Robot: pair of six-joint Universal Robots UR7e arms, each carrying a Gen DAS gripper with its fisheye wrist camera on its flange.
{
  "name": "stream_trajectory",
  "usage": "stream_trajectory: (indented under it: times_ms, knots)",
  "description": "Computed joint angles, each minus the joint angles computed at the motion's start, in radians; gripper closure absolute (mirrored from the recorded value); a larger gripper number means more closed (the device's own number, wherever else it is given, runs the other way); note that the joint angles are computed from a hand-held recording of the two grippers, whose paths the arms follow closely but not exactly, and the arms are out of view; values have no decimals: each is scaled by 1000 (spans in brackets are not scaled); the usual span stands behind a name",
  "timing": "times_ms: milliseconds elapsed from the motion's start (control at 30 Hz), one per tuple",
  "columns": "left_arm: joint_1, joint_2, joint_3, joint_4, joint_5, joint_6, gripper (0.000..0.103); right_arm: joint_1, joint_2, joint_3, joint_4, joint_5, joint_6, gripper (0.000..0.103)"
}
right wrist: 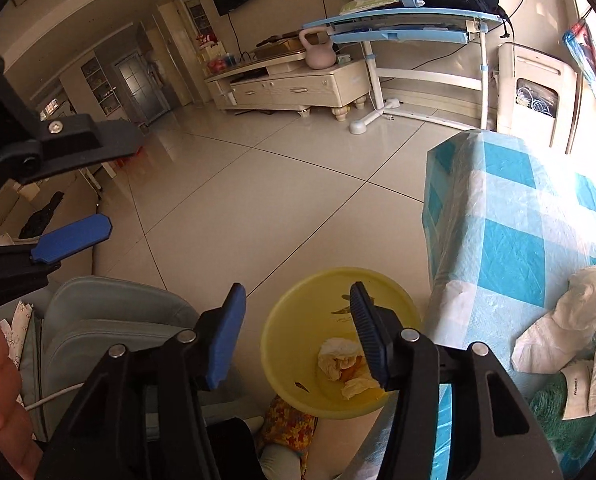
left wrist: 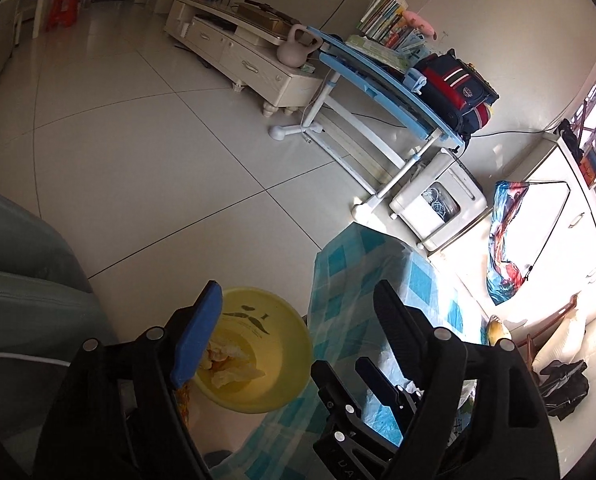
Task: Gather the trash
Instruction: 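Drop the tissue from the left gripper into the yellow basin while the right gripper drops its tissue, then move both open grippers back over the table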
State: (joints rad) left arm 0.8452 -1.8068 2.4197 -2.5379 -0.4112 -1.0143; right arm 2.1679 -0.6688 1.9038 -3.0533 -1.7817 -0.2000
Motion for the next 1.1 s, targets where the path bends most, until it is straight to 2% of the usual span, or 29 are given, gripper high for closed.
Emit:
stream_trajectory:
  times_ms: [433, 667, 833, 967, 1100]
  knots:
    - [-36, 57, -6, 42, 19, 32, 27, 17, -180, 189, -52, -39, -18, 47]
    - [-93, 98, -21, 162, 92, -9, 24, 19, -274, 262, -78, -69, -42, 47]
    - [-132, 136, -40, 262, 139, -51, 21, 20, -343, 306, -86, -106, -68, 40]
    - [-157, 174, -59, 311, 151, -70, 20, 7, -381, 328, -102, -90, -46, 40]
    - [-180, 190, -67, 366, 158, -102, 18, 9, -404, 345, -101, -85, -58, 38]
